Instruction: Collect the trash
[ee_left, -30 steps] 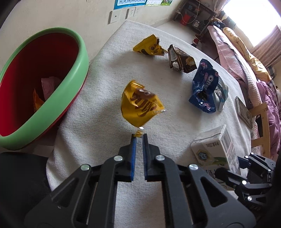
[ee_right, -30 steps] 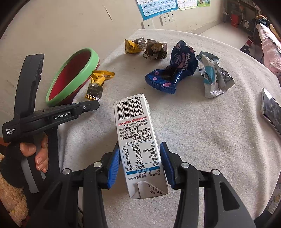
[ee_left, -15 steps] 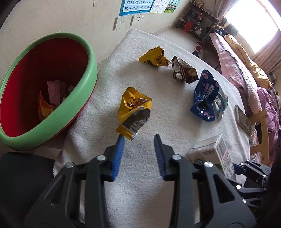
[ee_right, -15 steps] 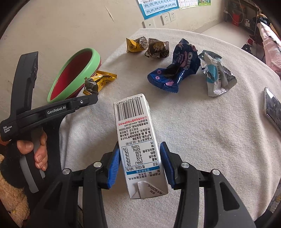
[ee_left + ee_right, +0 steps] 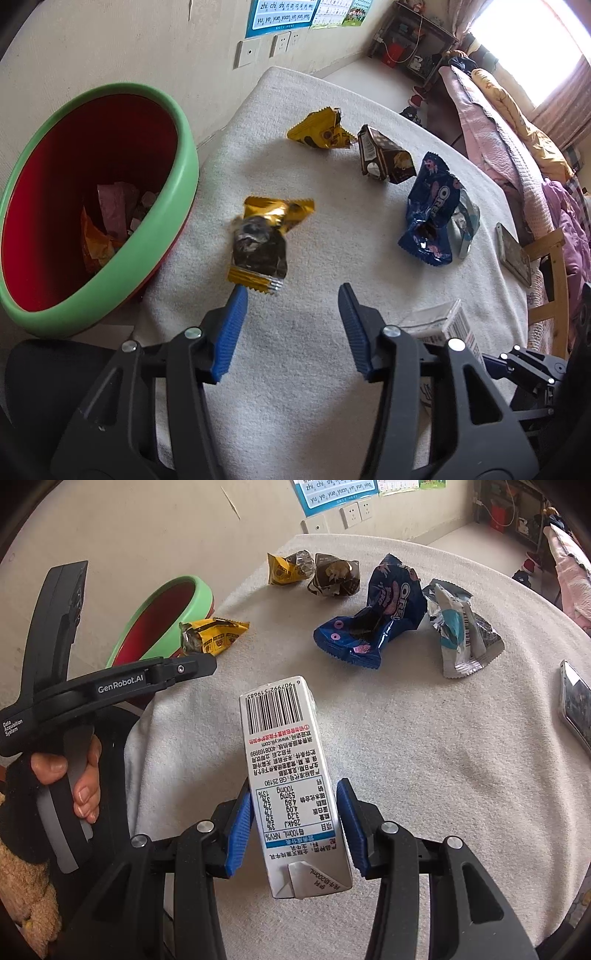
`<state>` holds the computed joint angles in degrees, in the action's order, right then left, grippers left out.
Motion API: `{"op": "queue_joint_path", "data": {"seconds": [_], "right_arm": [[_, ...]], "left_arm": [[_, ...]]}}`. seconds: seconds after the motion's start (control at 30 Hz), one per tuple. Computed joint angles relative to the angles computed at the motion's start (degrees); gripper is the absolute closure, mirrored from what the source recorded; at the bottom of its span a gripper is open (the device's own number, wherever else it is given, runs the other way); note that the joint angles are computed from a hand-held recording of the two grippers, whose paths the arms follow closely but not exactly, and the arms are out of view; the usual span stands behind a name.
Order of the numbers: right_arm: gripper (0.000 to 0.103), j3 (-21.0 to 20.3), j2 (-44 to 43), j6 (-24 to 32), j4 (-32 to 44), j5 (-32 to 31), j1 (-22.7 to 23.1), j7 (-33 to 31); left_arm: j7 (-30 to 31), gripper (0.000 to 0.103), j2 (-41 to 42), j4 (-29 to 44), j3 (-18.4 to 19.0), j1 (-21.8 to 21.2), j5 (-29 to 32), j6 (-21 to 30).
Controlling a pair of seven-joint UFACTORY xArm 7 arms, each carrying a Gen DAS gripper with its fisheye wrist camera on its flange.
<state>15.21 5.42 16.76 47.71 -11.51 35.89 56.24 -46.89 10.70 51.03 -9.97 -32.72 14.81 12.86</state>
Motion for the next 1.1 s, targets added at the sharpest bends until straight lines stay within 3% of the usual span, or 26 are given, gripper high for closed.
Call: {"op": "queue_joint_path", "data": {"seconds": [0.1, 0.43, 0.63, 0.73, 0.8, 0.87, 1.1], "right_arm": [[0.059, 0.08, -0.09, -0.29, -0.17, 0.43, -0.10, -0.33], [0.058, 0.06, 0.33, -0.41, 0.04, 0.71, 0.02, -0.49], [0.058, -0.05, 0.39, -0.31, 0.09, 0.50, 0.21, -0.39], [0.058, -0.02, 0.34, -0.33, 0.05, 0.69, 0.19, -0.39], [0.059, -0.06, 0.38, -0.39, 0.05, 0.67, 0.18, -0.28], [0.059, -0.08, 0.35, -0.33, 0.08, 0.60, 0.16, -0.35], [0.061, 0.13, 0.25, -0.64, -0.10, 1.25, 0.04, -1.74]], "left_arm": [[-0.32, 0.054, -1.43, -1.32, -0.05, -0.31, 0.54, -0.35], [-8.29, 0.054, 0.24, 3.92, 3.54, -1.35, 13.22, 0.86], [-0.49, 0.048, 6.54, 10.71, 1.21, 0.43, 6.95, 6.05], [2.76, 0.069, 8.25, 11.72, 0.97, 0.13, 4.55, 6.76], [2.57, 0.072, 7.94, 11.15, 2.08, -1.13, 5.36, 5.82], [3.81, 0.090, 7.11, 10.05, 1.56, -0.70, 3.65, 4.95], [2.21, 0.095, 0.87, 2.20, 0.94, -0.03, -0.78, 0.50]]}}
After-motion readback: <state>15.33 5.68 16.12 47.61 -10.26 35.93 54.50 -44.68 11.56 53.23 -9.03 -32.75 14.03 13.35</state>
